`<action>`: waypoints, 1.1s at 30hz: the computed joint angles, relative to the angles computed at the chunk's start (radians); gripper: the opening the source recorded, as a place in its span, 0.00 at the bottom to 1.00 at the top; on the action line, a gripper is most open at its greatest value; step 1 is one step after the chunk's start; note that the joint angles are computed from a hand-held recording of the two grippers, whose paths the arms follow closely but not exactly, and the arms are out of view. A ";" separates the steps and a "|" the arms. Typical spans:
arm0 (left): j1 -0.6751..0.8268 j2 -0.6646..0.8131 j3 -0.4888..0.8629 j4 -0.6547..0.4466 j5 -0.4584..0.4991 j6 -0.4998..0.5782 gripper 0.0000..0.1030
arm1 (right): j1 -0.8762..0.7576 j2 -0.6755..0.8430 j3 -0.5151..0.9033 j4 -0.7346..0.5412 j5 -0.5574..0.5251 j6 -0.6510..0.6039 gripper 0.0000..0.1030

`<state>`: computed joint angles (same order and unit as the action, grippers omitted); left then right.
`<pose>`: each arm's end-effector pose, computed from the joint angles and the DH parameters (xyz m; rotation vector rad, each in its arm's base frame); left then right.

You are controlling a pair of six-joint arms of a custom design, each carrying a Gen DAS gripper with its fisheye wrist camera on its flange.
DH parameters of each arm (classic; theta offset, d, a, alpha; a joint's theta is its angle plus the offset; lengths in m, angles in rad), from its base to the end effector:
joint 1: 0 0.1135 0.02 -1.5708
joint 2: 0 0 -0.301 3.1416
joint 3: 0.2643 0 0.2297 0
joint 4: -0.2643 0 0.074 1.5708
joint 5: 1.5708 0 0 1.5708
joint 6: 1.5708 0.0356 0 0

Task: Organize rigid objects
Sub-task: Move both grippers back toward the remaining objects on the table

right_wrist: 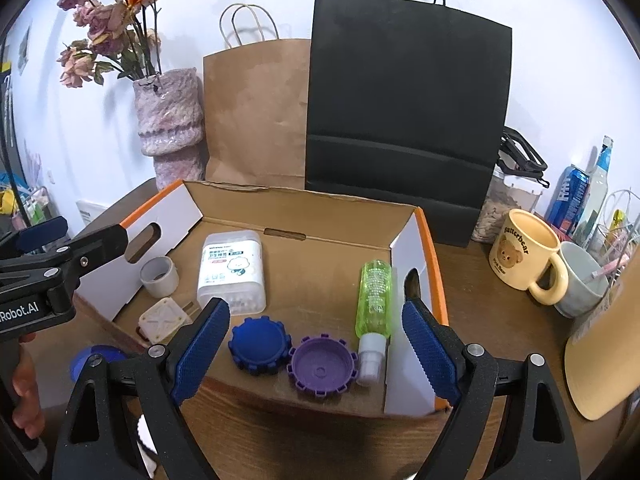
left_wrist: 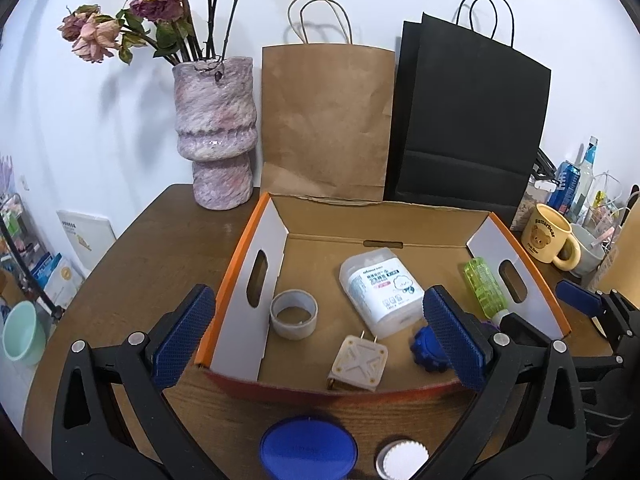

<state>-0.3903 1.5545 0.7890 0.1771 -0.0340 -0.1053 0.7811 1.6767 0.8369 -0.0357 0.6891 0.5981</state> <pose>0.2850 -0.1159 0.2433 0.2886 2.1501 -0.2489 0.2357 0.2018 0.2099 0.0835 2.2054 -0.1014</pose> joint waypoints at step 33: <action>-0.071 -0.296 -0.349 -0.009 -0.054 -0.086 1.00 | 0.279 -0.260 -0.275 -0.221 0.124 0.362 0.89</action>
